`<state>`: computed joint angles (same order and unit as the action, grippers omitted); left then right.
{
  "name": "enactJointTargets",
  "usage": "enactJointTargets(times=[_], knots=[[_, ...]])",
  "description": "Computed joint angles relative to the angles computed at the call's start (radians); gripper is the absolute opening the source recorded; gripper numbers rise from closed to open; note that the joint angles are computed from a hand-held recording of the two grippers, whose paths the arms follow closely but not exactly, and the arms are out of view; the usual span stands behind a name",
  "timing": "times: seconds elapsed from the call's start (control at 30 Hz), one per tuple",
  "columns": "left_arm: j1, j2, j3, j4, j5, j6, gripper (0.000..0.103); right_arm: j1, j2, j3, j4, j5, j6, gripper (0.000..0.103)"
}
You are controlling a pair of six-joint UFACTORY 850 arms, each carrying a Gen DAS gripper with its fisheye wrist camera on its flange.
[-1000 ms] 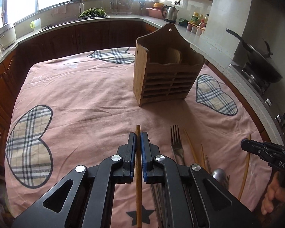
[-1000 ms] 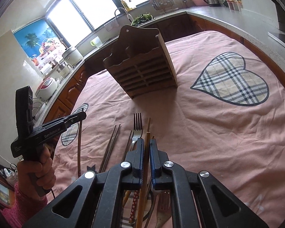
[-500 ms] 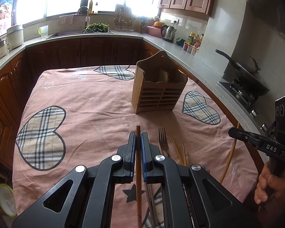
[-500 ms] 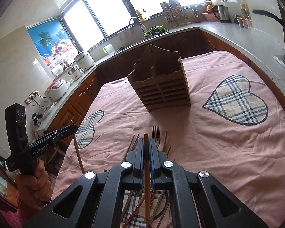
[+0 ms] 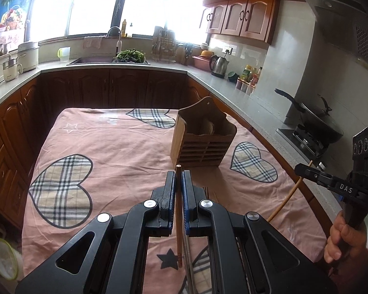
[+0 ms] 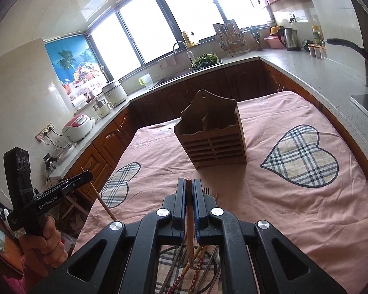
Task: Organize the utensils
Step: 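Lift the chopstick in the left tool into the wooden holder while the right tool does likewise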
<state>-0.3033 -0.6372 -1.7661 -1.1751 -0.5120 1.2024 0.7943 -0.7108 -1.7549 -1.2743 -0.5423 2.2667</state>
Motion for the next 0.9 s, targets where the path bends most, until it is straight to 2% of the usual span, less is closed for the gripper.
enactJointTargets(times=[0.23, 0.5, 0.77, 0.9], knots=[[0.001, -0.001, -0.019, -0.135, 0.012, 0.09, 0.005, -0.014, 0.012, 0.003, -0.058, -0.027, 0.038, 0.005], [-0.003, -0.049, -0.121, -0.229, 0.008, 0.104, 0.005, -0.044, 0.013, -0.011, -0.122, -0.062, 0.068, 0.005], [-0.029, -0.178, -0.368, -0.245, 0.039, 0.043, 0.005, -0.097, 0.006, -0.073, -0.212, -0.147, 0.083, 0.005], [-0.046, -0.315, -0.608, -0.123, 0.062, -0.134, 0.005, -0.131, -0.02, -0.14, -0.246, -0.184, 0.071, 0.005]])
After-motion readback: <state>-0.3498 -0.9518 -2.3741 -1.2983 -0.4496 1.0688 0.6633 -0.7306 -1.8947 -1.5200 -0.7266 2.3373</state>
